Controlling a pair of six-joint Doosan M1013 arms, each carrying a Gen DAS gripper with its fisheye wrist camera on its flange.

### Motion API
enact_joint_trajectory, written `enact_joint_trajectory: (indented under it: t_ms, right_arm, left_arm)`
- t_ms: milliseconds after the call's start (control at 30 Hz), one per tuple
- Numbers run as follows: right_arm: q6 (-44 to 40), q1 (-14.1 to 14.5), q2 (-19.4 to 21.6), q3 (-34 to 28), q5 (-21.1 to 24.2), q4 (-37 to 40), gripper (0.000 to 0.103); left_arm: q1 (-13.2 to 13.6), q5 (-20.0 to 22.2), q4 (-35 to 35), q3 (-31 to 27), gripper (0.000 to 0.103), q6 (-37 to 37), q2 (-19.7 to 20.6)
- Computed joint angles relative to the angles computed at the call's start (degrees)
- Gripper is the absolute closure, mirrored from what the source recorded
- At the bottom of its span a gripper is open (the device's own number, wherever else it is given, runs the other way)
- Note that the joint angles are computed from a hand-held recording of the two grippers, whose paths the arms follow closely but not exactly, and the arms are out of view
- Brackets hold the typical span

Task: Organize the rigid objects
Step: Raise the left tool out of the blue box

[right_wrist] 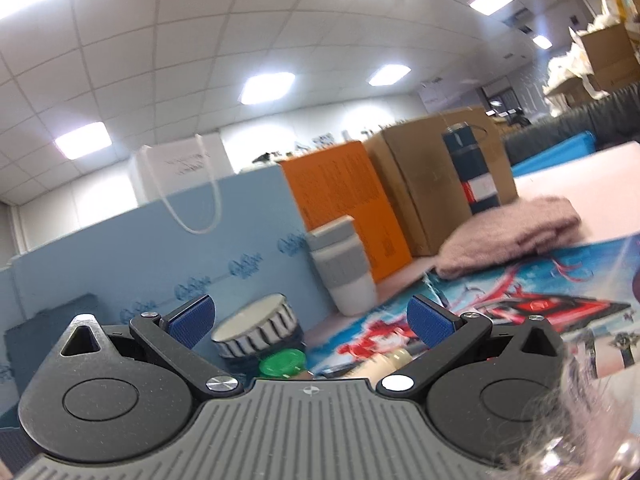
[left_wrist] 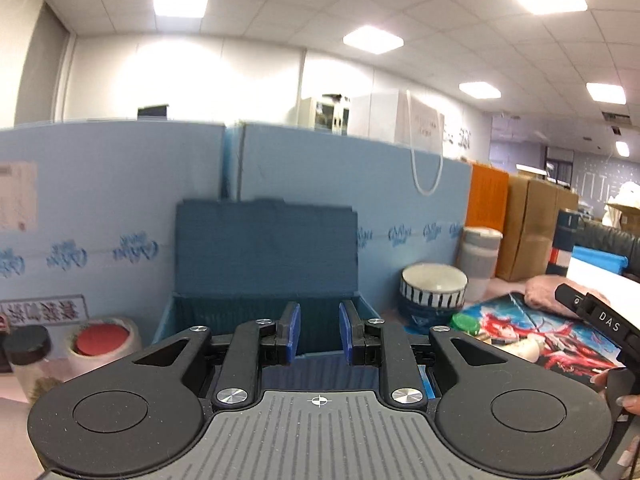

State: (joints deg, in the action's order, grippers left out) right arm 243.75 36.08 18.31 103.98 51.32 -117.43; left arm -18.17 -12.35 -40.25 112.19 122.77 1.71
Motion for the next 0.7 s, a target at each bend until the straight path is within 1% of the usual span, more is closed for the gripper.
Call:
enact_joint_trajectory:
  t_ms: [67,100,200,267,300,467,533,567,600,667,700]
  right_arm:
    - [-1.4,0.6,-0.5,-0.3,-1.5,-0.9,0.0]
    - [-2.2,1.0,-0.5,-0.7,-2.3,-1.3,0.0]
    - [-6.7,2.5,-0.3,-2.1,-4.3,-2.2,0.0]
    - [-6.9,3.3,0.3,-3.0,-4.9,-3.7,0.0]
    - [-6.9,3.7,0.5,-3.5,-5.8,-4.7,0.0]
    - [-7.9,4.2,2.2,-6.4,-11.8,-9.0,0.0]
    - [-9.2,4.6,3.1,-7.6,-12.7,-10.0,0.0]
    - [-9.6,4.8,3.6,-8.0,-12.6,-10.7,0.0]
    - [-10.6,5.0,4.0,-8.4,-12.3,-11.1,0.0]
    - [-11.7,4.9,4.5,-8.6,-12.6,-13.0,0.0]
    - [-10.8,4.6,4.6,-8.4,-12.5,-14.5,0.0]
  left_arm:
    - [-0.1,-1.7,3.2,0.9,0.082,-3.6,-0.6]
    - [-0.3,-3.0,2.6,1.2,0.082,-3.1,-0.8]
    - [-1.5,-9.3,-2.2,2.4,0.081,2.2,-0.9]
    - [-2.0,-12.9,-5.5,2.9,0.081,5.5,-0.8]
    - [-2.0,-14.1,-6.0,3.1,0.081,5.7,-0.8]
    - [-1.9,-18.6,-8.7,3.8,0.081,6.2,-0.3]
    - [-2.0,-20.9,-9.1,4.1,0.079,5.4,0.1]
    - [-1.9,-21.7,-8.9,4.2,0.072,4.8,0.4]
    - [-1.9,-21.5,-10.0,4.0,0.065,5.6,0.7]
    - [-1.8,-21.7,-10.8,4.0,0.064,5.5,1.2]
    - [-1.8,-22.1,-10.7,4.0,0.063,5.2,1.6]
